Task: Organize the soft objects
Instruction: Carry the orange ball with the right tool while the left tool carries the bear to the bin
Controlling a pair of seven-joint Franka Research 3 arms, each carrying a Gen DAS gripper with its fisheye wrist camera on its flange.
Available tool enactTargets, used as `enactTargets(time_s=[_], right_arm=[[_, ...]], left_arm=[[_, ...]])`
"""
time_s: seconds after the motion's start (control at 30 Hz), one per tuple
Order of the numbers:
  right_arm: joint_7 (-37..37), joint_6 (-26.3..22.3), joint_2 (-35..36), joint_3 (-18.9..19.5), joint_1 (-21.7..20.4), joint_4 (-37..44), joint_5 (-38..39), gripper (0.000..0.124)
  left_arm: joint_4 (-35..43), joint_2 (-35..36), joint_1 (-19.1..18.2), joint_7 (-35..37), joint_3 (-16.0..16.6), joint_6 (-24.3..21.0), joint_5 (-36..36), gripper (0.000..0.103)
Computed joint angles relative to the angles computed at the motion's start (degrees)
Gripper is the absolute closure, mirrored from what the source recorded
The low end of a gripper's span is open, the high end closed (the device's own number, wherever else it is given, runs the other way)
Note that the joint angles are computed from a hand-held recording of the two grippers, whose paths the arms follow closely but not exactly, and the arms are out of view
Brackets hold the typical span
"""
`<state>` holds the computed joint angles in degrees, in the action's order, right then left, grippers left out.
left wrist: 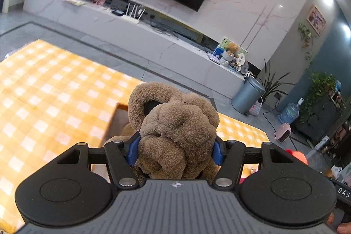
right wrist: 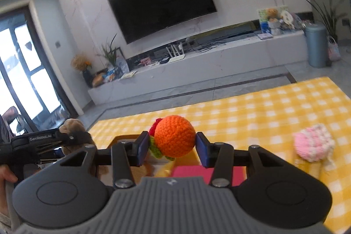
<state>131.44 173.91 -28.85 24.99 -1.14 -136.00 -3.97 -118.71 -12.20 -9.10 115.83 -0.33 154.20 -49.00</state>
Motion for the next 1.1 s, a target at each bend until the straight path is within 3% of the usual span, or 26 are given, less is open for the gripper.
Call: enactTargets(time_s=[0.17,0.37,0.5,0.7,0.77,0.93,1.0,1.07,1.1], right_arm=[[-1.28,-6.80,10.38,5.98,-1.78,11.29,-8.75,0.078],[0.30,-25.56,25.28,10.53,-1.00,26.08,-24.89,0.078],[4.42,-37.91,33.09,9.76,3.26,34.49,-39.58,0.078],[3.58,-51.93,41.83,5.21,11.93,45.00,-51.89,0.078],[3.44,-53.49,42.76,3.55,14.05,46.13,-53.94,0.078],[0.85,-52.70,43.17,0.52,15.69,47.09,-48.47,0.076],[1.19,-52.52,42.95,-0.99,17.31,46.66,-49.72,0.068],[2.33,-50.52,41.34,-2.48,18.65,44.41,-51.46,0.041],[3.17,-48.71,40.08,-3.26,18.94,42.85,-51.80,0.038]], left_arm=[[-1.14,-0.45,1.15,1.36,1.84,-2.30,-4.29,0.032],[-1.89,-0.60,2.40,4.14,2.59,-5.04,-7.15,0.032],[-1.88,-0.69,3.27,5.39,2.42,-5.66,-9.29,0.032],[-1.64,-0.99,3.98,7.06,1.94,-7.63,-8.56,0.032],[-1.73,-1.17,4.18,7.07,1.77,-7.51,-8.16,0.032],[-1.71,-1.33,4.15,6.49,1.54,-7.01,-7.00,0.032],[-1.94,-1.56,3.88,6.86,1.26,-6.21,-6.31,0.032],[-2.04,-1.58,3.50,7.31,1.10,-5.24,-5.69,0.032],[-2.17,-1.68,3.32,7.37,0.95,-4.74,-5.18,0.032]])
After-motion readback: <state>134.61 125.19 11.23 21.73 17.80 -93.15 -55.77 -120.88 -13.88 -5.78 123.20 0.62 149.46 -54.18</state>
